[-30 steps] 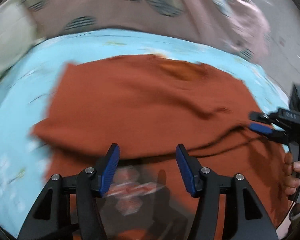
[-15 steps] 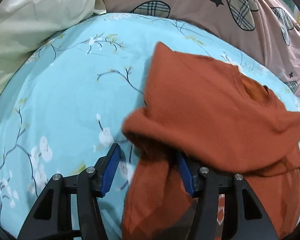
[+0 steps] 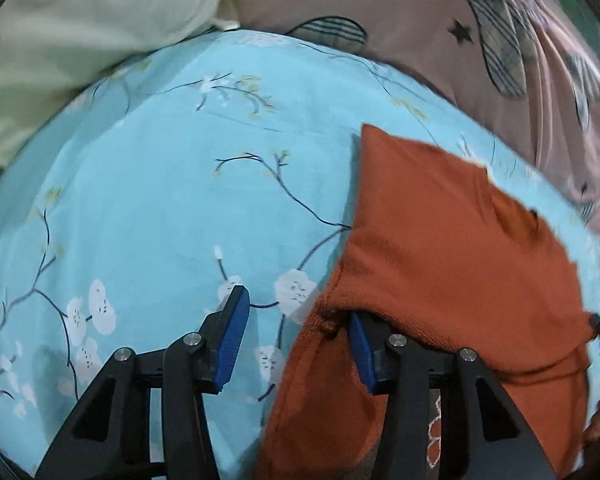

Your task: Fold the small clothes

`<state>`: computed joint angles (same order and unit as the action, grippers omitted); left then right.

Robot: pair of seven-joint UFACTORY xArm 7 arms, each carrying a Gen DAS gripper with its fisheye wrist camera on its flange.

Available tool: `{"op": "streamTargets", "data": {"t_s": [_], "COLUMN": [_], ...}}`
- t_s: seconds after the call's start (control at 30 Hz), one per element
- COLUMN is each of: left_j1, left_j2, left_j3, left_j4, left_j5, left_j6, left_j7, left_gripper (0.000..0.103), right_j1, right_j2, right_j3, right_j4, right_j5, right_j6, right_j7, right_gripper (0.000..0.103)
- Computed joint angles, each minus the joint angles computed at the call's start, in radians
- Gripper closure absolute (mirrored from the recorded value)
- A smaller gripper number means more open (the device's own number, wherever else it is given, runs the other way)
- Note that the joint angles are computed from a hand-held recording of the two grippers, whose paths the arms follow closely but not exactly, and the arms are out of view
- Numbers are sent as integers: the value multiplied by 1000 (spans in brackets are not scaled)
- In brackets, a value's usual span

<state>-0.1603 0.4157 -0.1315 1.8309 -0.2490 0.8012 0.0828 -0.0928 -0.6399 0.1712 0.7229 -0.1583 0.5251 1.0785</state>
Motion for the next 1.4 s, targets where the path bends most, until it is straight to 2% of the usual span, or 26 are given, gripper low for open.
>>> {"op": "streamTargets", "data": {"t_s": [0.13,0.23,0.37,0.53,0.6,0.67,0.77,0.87,0.93,1.03,1.13,1.2,1.27,1.4], "left_j1": [-8,-6,6,5,6,7,11,11,8,14,28,31,31,42], "left_j2": [-16,-14,-3,0,-2,-2,-2,0,1,6,11,3,-28,-128], "left_j3": [3,0,-7,-5,-6,-6,-9,-7,-5,-8,-15,-13,-5,-2], "left_j4": [-30,-29,-15,-12,-14,-15,-14,-11,-9,0,14,17,-13,-113], "left_j5": [16,12,-14,-18,-20,-22,-31,-33,-27,-38,-62,-60,-47,-45], "left_j6": [-24,-21,-5,-3,-4,-3,0,5,6,14,43,70,84,131], "left_j7": [6,11,19,20,22,23,26,24,21,23,31,43,55,134], "left_gripper": [54,54,54,54,54,53,53,53,53,53,53,53,57,56], "right_j1": [-31,-55,-34,-36,-39,-9,-2,-19,21,97,60,79,76,159], "right_j2": [-6,13,30,-6,12,45,18,-43,-5,98,153,100,54,-41], "right_j3": [30,53,51,82,93,60,37,60,36,-28,-10,-37,-17,-20], "right_j4": [36,66,65,74,103,115,78,51,70,93,109,41,31,-17], "right_j5": [-60,-100,-117,-202,-202,-148,-108,-152,-142,-58,-14,12,6,66], "right_j6": [-5,59,85,6,99,220,292,242,167,72,145,87,109,63], "right_j7": [-13,-13,-13,-35,-57,-80,-10,58,9,-80,-67,-21,-10,-71], "right_gripper": [98,98,98,98,98,98,98,98,98,97,97,97,97,96]}}
